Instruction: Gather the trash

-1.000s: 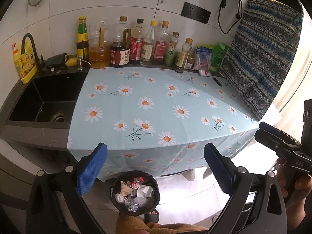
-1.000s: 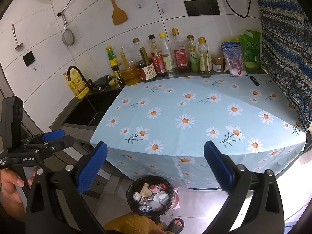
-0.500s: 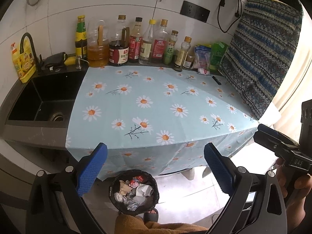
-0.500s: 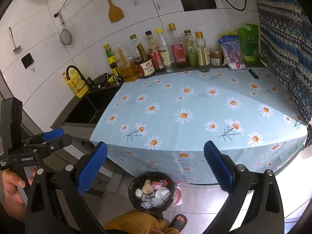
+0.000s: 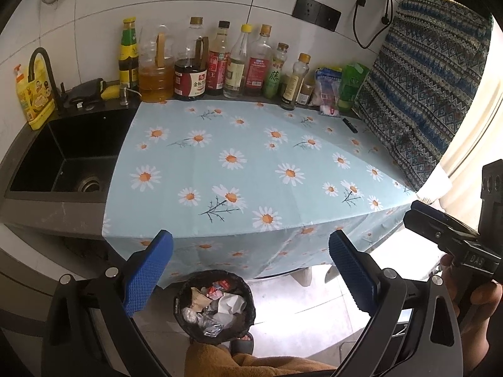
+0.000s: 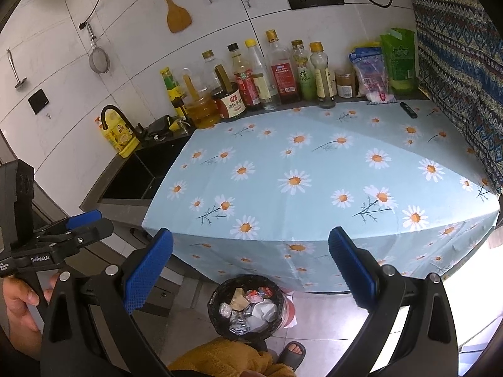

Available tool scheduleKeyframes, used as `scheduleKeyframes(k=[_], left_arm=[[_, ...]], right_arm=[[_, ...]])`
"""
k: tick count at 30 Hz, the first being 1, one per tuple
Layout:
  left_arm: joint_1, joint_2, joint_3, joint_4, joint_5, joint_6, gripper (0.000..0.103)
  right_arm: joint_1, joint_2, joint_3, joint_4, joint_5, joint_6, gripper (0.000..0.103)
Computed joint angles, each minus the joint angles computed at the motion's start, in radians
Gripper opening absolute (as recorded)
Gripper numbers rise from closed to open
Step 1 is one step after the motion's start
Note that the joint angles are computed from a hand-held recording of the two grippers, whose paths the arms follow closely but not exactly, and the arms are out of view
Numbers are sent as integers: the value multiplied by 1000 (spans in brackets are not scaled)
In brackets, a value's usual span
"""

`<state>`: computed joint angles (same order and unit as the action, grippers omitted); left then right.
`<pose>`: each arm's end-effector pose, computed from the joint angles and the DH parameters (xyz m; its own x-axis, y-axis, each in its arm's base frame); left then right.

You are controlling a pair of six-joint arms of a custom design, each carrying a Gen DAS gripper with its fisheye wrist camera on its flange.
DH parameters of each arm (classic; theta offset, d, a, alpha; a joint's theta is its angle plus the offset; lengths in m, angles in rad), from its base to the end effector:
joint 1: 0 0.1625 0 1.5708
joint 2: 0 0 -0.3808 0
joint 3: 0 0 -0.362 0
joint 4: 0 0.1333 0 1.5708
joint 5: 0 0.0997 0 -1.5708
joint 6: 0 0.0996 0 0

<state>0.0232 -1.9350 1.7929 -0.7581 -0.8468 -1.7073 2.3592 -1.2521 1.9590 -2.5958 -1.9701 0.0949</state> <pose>-0.2498 -0.2051 0.4492 -0.8296 -0.1212 -0.5451 0.2839 0.7490 -0.5987 0.4340 -0.2981 0.2330 -0.7963 -0.5017 0.3380 -0.6009 0.7204 -0.3463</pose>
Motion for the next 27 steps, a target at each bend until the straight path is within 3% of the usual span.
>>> scheduleKeyframes(k=[14,27], left_arm=[[8,-32,10,22,1,-35,96],[42,-19,14,-24,24,29,96]], right_arm=[[7,35,-36,21,11,-11,98],[-10,53,-49,25,23,-10,98]])
